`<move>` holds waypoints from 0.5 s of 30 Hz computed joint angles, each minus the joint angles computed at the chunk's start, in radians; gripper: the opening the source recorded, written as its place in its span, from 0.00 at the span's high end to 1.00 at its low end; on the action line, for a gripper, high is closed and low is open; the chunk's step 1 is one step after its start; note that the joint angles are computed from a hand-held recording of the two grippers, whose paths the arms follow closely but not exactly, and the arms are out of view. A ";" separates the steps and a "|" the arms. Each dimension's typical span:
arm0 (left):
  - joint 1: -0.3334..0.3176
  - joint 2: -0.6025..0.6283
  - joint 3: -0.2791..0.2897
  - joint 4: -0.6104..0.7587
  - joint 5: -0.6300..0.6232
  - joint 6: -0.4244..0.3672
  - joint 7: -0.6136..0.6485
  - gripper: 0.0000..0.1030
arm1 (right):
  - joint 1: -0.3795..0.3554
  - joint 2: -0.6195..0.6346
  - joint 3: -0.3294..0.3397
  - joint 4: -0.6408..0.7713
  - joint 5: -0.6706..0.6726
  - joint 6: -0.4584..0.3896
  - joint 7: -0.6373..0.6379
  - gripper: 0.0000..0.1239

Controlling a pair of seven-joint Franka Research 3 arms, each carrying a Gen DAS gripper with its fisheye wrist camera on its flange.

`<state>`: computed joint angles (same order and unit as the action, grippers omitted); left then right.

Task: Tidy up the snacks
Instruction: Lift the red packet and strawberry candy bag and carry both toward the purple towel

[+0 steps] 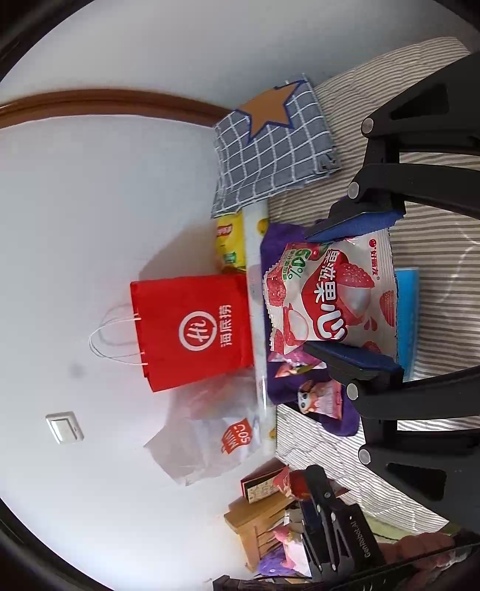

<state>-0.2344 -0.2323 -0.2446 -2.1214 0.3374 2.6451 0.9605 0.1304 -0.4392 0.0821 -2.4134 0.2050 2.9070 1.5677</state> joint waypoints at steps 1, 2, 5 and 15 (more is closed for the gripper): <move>0.001 0.006 0.001 0.008 0.001 -0.001 0.001 0.66 | 0.005 0.010 -0.005 0.009 0.003 0.003 -0.005 0.58; 0.003 0.015 0.001 0.018 0.005 -0.002 0.002 0.66 | 0.009 0.020 -0.008 0.017 0.006 0.006 -0.010 0.58; 0.009 0.035 0.002 0.043 0.012 -0.008 -0.001 0.66 | 0.020 0.055 -0.017 0.046 0.014 0.015 -0.024 0.58; 0.018 0.097 0.012 0.116 0.014 -0.006 0.005 0.66 | 0.015 0.140 -0.016 0.125 0.007 0.016 -0.019 0.58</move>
<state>-0.2164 -0.1350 -0.2323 -2.0053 0.3511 2.6391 0.9653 0.1450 -0.2994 0.0659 -2.2887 0.2122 2.9231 1.5490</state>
